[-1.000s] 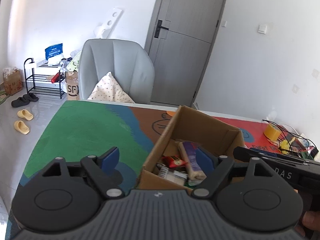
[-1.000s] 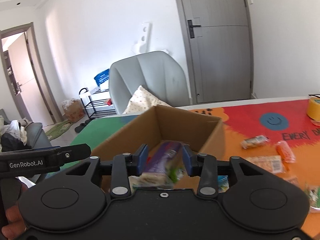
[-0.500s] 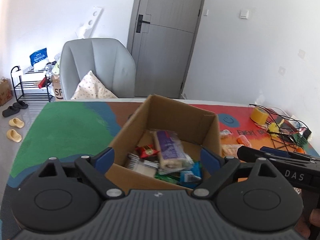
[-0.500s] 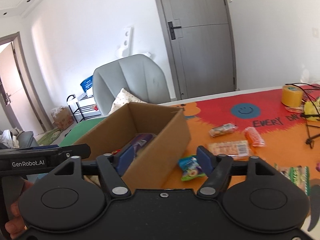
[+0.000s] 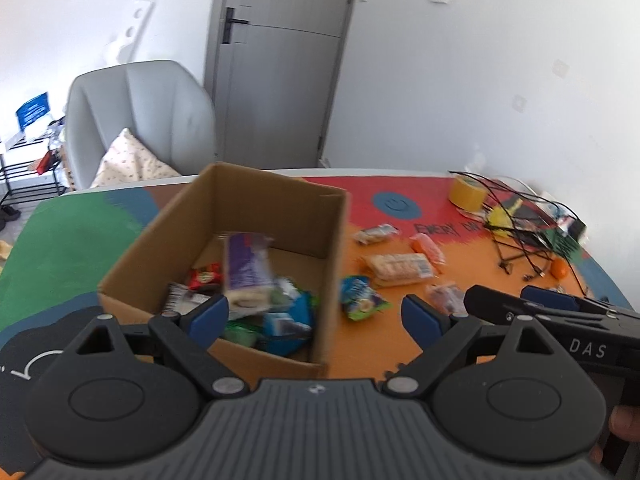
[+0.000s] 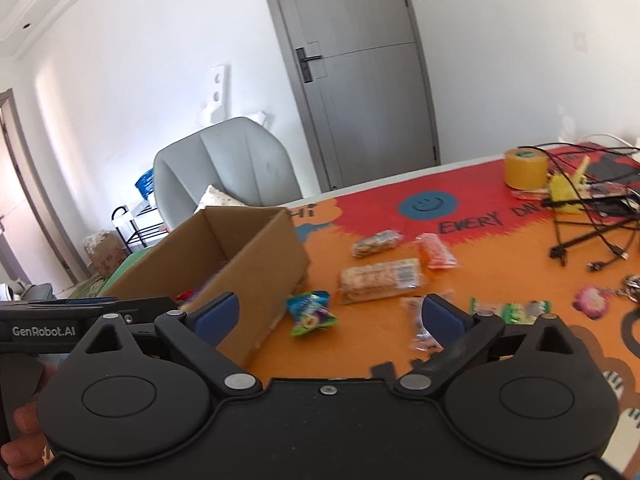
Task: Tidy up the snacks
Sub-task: 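Withdraw both tools from the box back over the remaining snacks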
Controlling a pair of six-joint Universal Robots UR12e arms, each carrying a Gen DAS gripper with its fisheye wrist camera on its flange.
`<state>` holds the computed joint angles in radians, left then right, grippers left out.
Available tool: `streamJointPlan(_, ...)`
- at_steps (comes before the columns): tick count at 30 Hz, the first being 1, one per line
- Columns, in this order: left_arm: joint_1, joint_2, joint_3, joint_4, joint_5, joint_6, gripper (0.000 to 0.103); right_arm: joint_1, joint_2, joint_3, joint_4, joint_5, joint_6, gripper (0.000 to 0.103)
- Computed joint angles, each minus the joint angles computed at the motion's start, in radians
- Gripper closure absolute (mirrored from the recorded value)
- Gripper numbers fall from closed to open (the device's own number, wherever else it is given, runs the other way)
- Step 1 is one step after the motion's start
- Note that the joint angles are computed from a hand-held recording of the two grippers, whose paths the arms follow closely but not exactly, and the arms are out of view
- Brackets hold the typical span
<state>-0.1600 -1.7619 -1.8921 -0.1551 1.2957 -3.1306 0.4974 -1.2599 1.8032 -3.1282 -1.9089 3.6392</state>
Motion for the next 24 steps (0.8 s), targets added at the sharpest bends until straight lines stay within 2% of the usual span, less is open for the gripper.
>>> streamJointPlan(18,-0.068,-0.037,0.035,-0.019,-0.077,0.040,0.011,-0.050,-0.077,0.128,0.002,-0.043,0.098,0.001)
streamJointPlan(24,-0.092,-0.064,0.053,-0.028,-0.064,0.044,0.013,-0.066,-0.079,0.149,0.003,-0.041,0.128,0.001)
